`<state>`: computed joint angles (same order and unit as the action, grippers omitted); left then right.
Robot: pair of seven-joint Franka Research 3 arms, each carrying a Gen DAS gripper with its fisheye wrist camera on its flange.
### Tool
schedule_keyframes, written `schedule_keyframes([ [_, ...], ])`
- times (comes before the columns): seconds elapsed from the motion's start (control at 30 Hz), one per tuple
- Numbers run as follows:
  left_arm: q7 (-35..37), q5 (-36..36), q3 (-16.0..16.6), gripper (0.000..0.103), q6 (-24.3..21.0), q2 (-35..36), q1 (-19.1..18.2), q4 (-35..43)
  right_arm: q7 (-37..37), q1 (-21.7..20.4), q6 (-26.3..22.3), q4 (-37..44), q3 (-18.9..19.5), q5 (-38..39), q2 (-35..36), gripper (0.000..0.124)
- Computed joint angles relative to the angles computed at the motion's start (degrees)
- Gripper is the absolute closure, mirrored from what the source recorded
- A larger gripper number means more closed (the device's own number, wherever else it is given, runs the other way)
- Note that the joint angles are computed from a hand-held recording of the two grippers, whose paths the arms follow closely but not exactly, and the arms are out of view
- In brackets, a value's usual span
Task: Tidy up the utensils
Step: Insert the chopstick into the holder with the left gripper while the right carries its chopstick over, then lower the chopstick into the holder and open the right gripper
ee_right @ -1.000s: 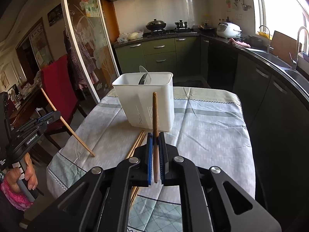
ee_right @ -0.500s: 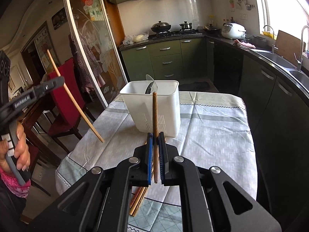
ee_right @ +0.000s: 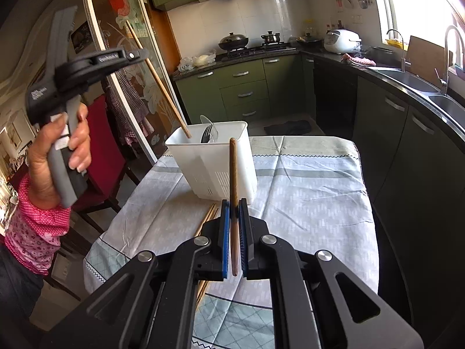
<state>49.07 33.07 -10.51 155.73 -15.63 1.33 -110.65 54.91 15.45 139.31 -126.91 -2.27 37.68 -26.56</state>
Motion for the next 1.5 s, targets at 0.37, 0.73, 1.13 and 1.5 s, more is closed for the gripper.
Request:
schedule_keyframes([
  [0.37, 10.81, -12.49, 3.77, 0.08, -4.99, -0.35, -3.05, -3.7, -0.02, 1.56, 0.92, 7.68, -0.1, 3.54, 3.19, 0.117],
  [0.73, 13.08, -15.0, 4.57, 0.072, -2.11, -12.8, -2.54, -14.96, 9.42, 1.39, 13.88, 24.46, 5.18, -1.66, 16.48, 0.117],
  [1.13, 18.75, -22.51, 7.18, 0.066, -8.33, -15.64, -5.53, -17.64, 19.25, 1.21, 7.0, 29.83, 6.7, -13.82, 27.58, 0.115],
  [1.5, 25.9, -35.52, 8.57, 0.065, -20.54, -6.02, -10.32, -13.09, 9.76, 0.54, 7.98, 19.6, 4.33, -4.43, 17.11, 0.106],
])
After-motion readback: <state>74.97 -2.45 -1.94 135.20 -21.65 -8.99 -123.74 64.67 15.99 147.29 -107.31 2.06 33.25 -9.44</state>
